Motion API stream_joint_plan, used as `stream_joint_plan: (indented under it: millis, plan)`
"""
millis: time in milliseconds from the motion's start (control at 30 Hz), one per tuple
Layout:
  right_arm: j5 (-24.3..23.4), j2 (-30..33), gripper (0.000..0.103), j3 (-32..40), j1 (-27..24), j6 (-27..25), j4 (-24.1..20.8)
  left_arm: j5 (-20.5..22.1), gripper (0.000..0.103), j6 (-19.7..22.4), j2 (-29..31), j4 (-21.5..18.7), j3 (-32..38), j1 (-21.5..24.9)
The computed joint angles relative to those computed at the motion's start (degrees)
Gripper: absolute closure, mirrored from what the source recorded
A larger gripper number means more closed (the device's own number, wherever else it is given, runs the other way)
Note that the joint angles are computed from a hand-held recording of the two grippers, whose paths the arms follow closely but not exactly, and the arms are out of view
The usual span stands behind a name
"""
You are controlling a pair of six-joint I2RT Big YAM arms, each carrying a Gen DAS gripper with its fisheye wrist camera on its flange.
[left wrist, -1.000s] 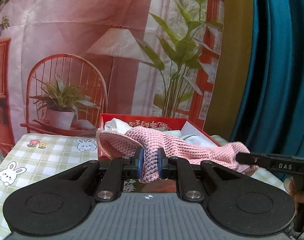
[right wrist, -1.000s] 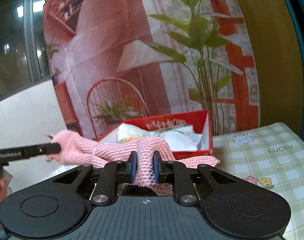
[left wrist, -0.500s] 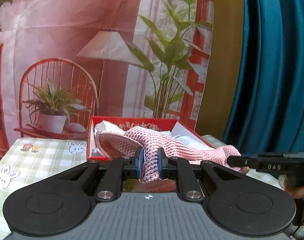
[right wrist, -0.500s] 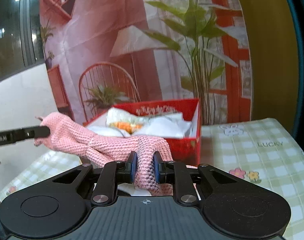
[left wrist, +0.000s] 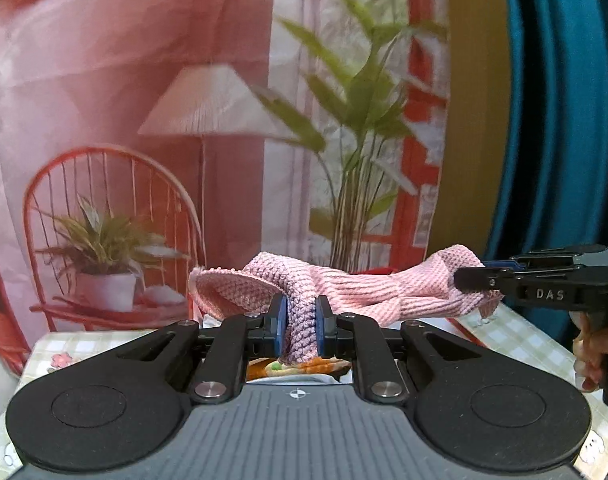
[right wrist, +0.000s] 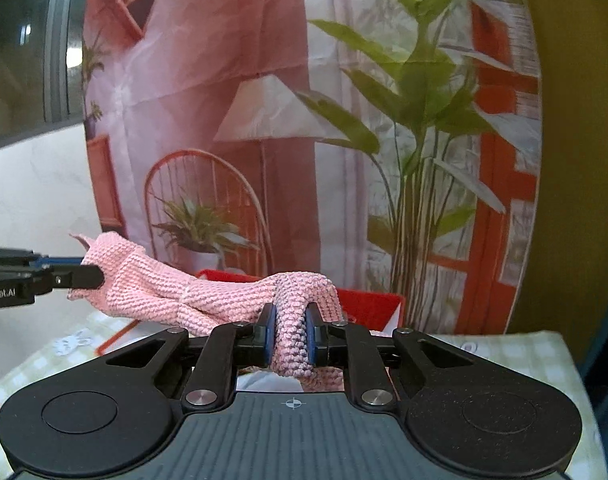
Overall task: Organize soft objects
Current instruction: 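Carry the pink towel over the red box and lower it in, then open both grippers and withdraw from the box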
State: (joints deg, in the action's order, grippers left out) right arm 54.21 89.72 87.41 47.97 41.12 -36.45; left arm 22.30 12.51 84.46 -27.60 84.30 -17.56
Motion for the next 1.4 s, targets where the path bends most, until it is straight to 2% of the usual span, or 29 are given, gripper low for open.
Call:
stream_joint_plan:
  millis: [133, 300, 467, 733, 933, 1133, 1200, 1333, 1400]
  plan:
    - [-4.4, 3.0, 0.090, 2.9, -3.5, 0.5, -1.6, -2.4, 0.087, -1.3, 5.4, -3.3, 5.2, -1.1]
    - [-9.7, 6.9, 0.090, 6.2, -6.6, 2.0, -5.8, -4.0, 0.087, -1.6, 10.4, -7.8, 9.5, -1.9]
    - [-14.1, 9.6, 0.090, 7.8, -8.6, 5.1, -9.0, -5.4, 0.087, -0.2, 13.9, -11.1, 12.2, -2.6]
    - [-21.2, 14.0, 0.089, 13.2, -10.6, 5.9, -16.5, -6.9, 0.087, -0.3, 18.8, -17.2, 17.3, -3.0]
    - [-24.5, 16.3, 0.088, 16.5, -11.3, 6.5, -20.6, -7.8, 0.087, 0.9, 20.6, -20.2, 19.5, -3.0]
    - [-25.9, 16.2, 0.086, 15.8, -11.6, 8.1, -20.7, -9.3, 0.086, 2.1, 20.6, -19.7, 19.1, -3.5]
    - [-25.5, 15.7, 0.084, 14.6, -11.4, 9.1, -19.6, -10.2, 0.082, 2.2, 19.8, -19.0, 18.4, -3.8]
    - [-22.3, 14.5, 0.077, 12.1, -10.5, 11.1, -17.6, -9.5, 0.046, 3.6, 17.6, -17.6, 16.2, -4.0]
    - [-19.7, 13.9, 0.064, 11.3, -9.6, 11.0, -16.7, -9.6, 0.036, 4.1, 15.9, -16.4, 14.5, -4.1]
